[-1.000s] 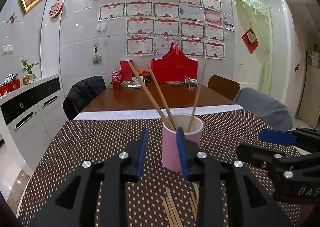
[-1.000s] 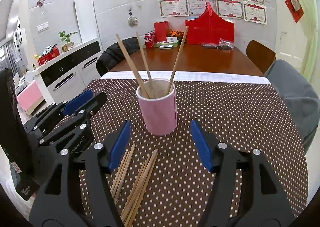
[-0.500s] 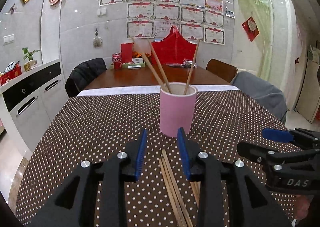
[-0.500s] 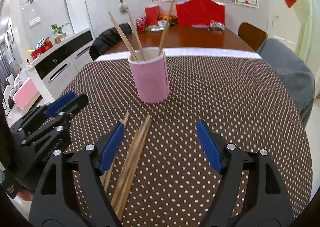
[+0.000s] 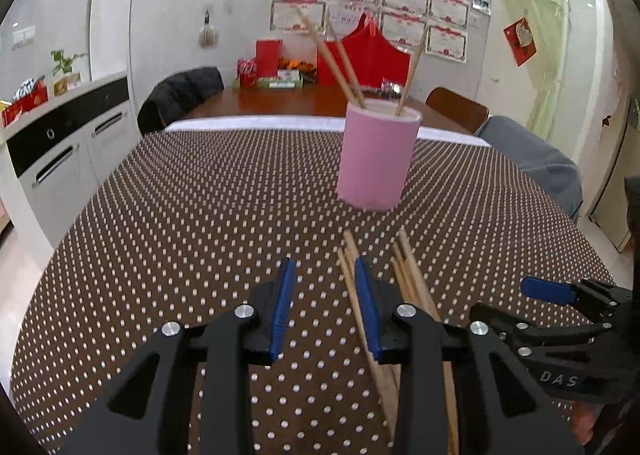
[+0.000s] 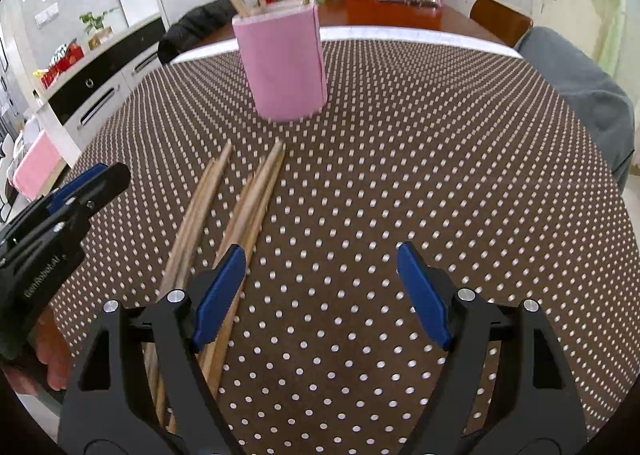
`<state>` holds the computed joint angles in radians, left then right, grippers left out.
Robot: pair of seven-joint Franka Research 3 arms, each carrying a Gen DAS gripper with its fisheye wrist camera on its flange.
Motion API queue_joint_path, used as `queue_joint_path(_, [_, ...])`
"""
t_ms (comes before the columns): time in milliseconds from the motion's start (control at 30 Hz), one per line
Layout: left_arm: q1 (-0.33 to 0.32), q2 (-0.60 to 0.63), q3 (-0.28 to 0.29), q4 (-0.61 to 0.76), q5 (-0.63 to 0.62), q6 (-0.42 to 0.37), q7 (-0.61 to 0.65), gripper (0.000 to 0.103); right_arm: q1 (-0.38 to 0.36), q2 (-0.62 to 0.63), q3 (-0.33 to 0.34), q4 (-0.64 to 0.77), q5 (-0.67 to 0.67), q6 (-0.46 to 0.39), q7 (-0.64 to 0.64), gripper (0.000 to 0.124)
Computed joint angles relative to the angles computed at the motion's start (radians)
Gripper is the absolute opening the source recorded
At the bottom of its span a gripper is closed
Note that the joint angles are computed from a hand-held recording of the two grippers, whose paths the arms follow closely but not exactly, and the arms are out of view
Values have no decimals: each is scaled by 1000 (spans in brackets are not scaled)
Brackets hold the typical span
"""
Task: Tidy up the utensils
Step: 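Move both open tools back down to the chopstick bundle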
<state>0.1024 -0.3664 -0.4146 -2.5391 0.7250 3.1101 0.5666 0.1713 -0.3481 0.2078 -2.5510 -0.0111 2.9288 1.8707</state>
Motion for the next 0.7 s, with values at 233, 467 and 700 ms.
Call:
queue_joint_path(233, [-88, 8, 90, -37, -72, -22, 63, 32, -6, 31, 25, 10, -43, -26, 27, 77])
queue_joint_path(467, [-142, -1, 144, -77, -157, -15, 142, 32, -99, 67, 109, 61, -253, -70, 206, 80])
queue_joint_path(700, [-193, -2, 185, -92, -244, -13, 215, 32, 3, 70, 4, 71, -175, -77, 204, 80])
